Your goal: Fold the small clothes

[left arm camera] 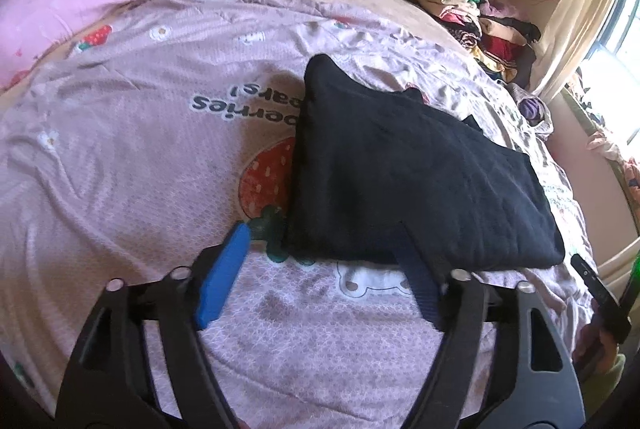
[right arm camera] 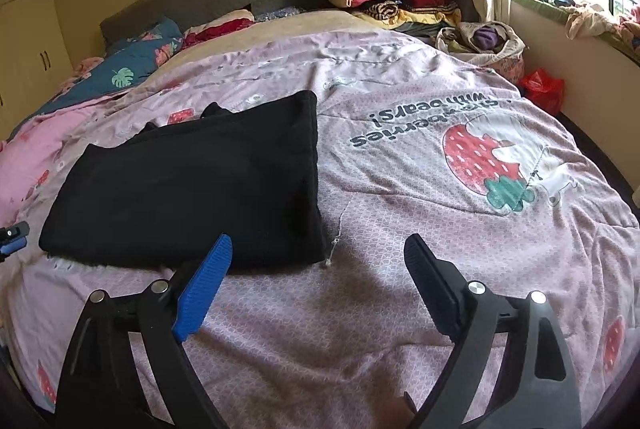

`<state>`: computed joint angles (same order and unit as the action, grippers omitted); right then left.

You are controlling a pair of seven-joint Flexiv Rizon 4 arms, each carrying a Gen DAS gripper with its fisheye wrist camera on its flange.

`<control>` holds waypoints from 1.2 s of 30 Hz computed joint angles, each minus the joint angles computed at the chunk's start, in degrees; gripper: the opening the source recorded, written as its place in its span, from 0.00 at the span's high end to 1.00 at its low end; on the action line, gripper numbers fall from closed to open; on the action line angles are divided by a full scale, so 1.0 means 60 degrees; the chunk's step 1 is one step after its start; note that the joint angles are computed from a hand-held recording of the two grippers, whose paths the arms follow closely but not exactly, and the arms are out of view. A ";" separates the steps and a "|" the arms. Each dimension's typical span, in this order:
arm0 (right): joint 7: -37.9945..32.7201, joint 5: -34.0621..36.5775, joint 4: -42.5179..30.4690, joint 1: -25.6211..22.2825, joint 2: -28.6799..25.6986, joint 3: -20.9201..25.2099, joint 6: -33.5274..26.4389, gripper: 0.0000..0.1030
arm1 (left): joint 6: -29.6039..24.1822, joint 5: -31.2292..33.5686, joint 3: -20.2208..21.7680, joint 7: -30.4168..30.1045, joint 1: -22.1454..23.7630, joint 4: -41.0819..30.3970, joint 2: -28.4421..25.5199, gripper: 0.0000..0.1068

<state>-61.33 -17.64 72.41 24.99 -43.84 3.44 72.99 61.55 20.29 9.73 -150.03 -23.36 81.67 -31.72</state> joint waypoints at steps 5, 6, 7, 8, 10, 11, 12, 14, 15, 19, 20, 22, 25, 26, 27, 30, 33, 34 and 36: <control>-0.0004 -0.0196 0.0263 0.0179 0.0156 -0.0154 0.0069 0.14 | -0.0156 0.0252 0.0110 -0.0250 -0.0117 0.0109 0.0166 0.25; 0.0012 -0.0239 0.0337 0.0216 0.0201 -0.0182 0.0115 0.14 | -0.0191 0.0324 0.0131 -0.0300 -0.0146 0.0157 0.0225 0.23; 0.0014 -0.0285 0.0411 0.0248 0.0246 -0.0197 0.0175 0.13 | -0.0208 0.0383 0.0130 -0.0333 -0.0152 0.0193 0.0267 0.22; 0.0020 -0.0323 0.0480 0.0272 0.0285 -0.0209 0.0226 0.13 | -0.0227 0.0444 0.0131 -0.0379 -0.0161 0.0230 0.0309 0.19; -0.0009 -0.0414 0.0599 0.0329 0.0365 -0.0207 0.0302 0.13 | -0.0324 0.0608 0.0173 -0.0537 -0.0213 0.0323 0.0423 0.14; -0.0006 -0.0453 0.0637 0.0357 0.0392 -0.0218 0.0318 0.12 | -0.0415 0.0700 0.0193 -0.0631 -0.0244 0.0334 0.0461 0.12; -0.0003 -0.0509 0.0691 0.0405 0.0430 -0.0241 0.0337 0.12 | -0.0477 0.0774 0.0184 -0.0700 -0.0248 0.0343 0.0490 0.12; -0.0067 -0.0597 0.0767 0.0461 0.0483 -0.0214 0.0387 0.11 | -0.0520 0.0886 0.0132 -0.0787 -0.0211 0.0429 0.0564 0.12; -0.0093 -0.0636 0.0793 0.0493 0.0504 -0.0205 0.0404 0.11 | -0.0565 0.0933 0.0112 -0.0834 -0.0200 0.0475 0.0602 0.12; -0.0233 -0.0732 0.0811 0.0602 0.0549 -0.0118 0.0438 0.11 | -0.0629 0.1094 0.0015 -0.0949 -0.0133 0.0667 0.0734 0.12; -0.0312 -0.0728 0.0778 0.0607 0.0541 -0.0041 0.0430 0.11 | -0.0639 0.1129 -0.0009 -0.0972 -0.0120 0.0698 0.0755 0.12; -0.0468 -0.0722 0.0672 0.0654 0.0499 0.0078 0.0379 0.11 | -0.0621 0.1181 -0.0061 -0.0988 -0.0082 0.0823 0.0824 0.12; -0.0701 -0.0708 0.0545 0.0748 0.0446 0.0195 0.0318 0.11 | -0.0637 0.1250 -0.0120 -0.0978 -0.0044 0.0954 0.0907 0.12; -0.0793 -0.0717 0.0468 0.0809 0.0407 0.0242 0.0277 0.11 | -0.0683 0.1288 -0.0121 -0.0990 -0.0051 0.0985 0.0939 0.12; -0.0882 -0.0698 0.0413 0.0840 0.0381 0.0295 0.0247 0.10 | -0.0726 0.1339 -0.0114 -0.1014 -0.0059 0.1035 0.0985 0.12; -0.1130 -0.0650 0.0258 0.0970 0.0302 0.0422 0.0160 0.10 | -0.0810 0.1550 -0.0089 -0.1162 -0.0086 0.1210 0.1159 0.12; -0.1455 -0.0592 0.0051 0.1114 0.0191 0.0585 0.0003 0.10 | -0.0870 0.1734 -0.0135 -0.1268 -0.0050 0.1386 0.1336 0.12; -0.1563 -0.0563 -0.0010 0.1159 0.0160 0.0634 -0.0045 0.10 | -0.0864 0.1773 -0.0166 -0.1291 -0.0023 0.1446 0.1387 0.12; -0.1749 -0.0503 -0.0041 0.1245 0.0143 0.0704 -0.0074 0.10 | -0.0852 0.1846 -0.0222 -0.1340 0.0017 0.1587 0.1502 0.12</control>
